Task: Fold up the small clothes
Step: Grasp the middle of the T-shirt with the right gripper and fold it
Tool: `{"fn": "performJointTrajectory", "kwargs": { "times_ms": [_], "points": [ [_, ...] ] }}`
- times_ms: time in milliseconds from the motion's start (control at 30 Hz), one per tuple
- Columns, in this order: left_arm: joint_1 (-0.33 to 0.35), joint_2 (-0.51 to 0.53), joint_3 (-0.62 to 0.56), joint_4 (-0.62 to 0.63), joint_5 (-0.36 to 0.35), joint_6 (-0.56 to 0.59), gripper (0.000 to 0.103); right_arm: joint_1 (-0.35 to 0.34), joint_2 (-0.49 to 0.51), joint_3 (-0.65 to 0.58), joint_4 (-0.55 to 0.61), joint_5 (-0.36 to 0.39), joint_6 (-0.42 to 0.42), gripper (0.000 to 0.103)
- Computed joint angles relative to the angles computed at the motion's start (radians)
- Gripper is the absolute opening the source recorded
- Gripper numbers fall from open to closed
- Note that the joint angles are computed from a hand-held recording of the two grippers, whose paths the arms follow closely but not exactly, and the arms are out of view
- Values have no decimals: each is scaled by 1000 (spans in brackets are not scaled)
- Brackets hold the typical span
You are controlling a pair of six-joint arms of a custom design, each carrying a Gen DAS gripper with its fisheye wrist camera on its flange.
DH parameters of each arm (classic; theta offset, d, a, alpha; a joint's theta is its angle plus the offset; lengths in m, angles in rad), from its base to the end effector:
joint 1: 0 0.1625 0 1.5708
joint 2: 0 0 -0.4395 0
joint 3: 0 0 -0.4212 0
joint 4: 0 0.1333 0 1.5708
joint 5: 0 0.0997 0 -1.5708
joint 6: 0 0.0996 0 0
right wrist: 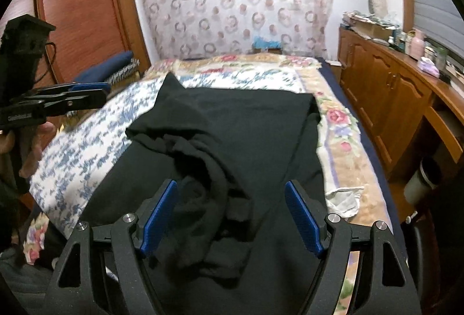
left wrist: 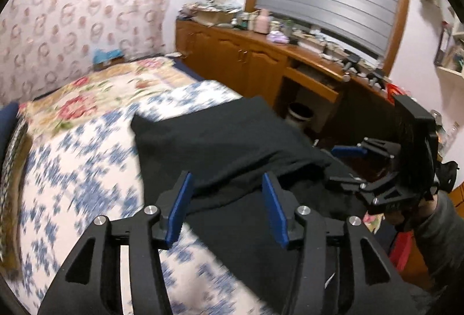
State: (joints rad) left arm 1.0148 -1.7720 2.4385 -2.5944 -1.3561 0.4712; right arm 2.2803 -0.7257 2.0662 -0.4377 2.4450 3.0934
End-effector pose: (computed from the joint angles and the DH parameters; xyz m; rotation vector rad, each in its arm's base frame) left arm -0.0644 -0.3964 0.2764 1.3738 2.5500 -0.5354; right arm 0.2948 -0.2559 -0.0678 0.5026 -2.2677 1.1003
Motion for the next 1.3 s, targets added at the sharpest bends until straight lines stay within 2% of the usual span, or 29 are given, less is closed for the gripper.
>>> {"fn": "performJointTrajectory", "kwargs": {
  "times_ms": [100,200,233,300,400,467,533,667,833,967,1067,1167,1233,1300],
  "points": [
    [55,-11,-6,5,14,19,53,-30,26,-55,69,-14,-25,75],
    [107,-18,-18,14,8,27,67,-60,39,-88,105,-20,-49,65],
    [122,-23,-22,18,2,30,67,-65,37,-93,113,-24,-50,58],
    [147,-28,-30,31,-5,36,68,-79,35,-108,143,-35,-52,53],
    [175,-36,-37,27,-18,40,68,-87,43,-135,193,-33,-51,40],
    [190,-41,-39,21,-24,33,68,-93,37,-138,213,-44,-54,20],
    [203,-43,-39,11,-30,32,68,-82,32,-133,204,-47,-64,11],
    [217,-49,-32,-19,-27,31,68,-46,4,-100,150,-56,-88,9],
    [216,-57,-19,-48,-18,35,68,33,-52,-47,91,-35,-91,8],
    [205,-69,-6,-60,-10,41,68,85,-67,-36,111,29,-79,8],
    [195,-79,6,-73,-7,49,68,69,-50,-26,144,76,-33,8],
    [182,-81,15,-92,6,49,68,6,-19,-29,215,54,56,8],
    [176,-83,24,-114,16,52,68,-13,9,-33,224,71,80,9],
    [170,-86,28,-130,24,48,68,-21,15,-27,217,54,90,13]
  ]
}}
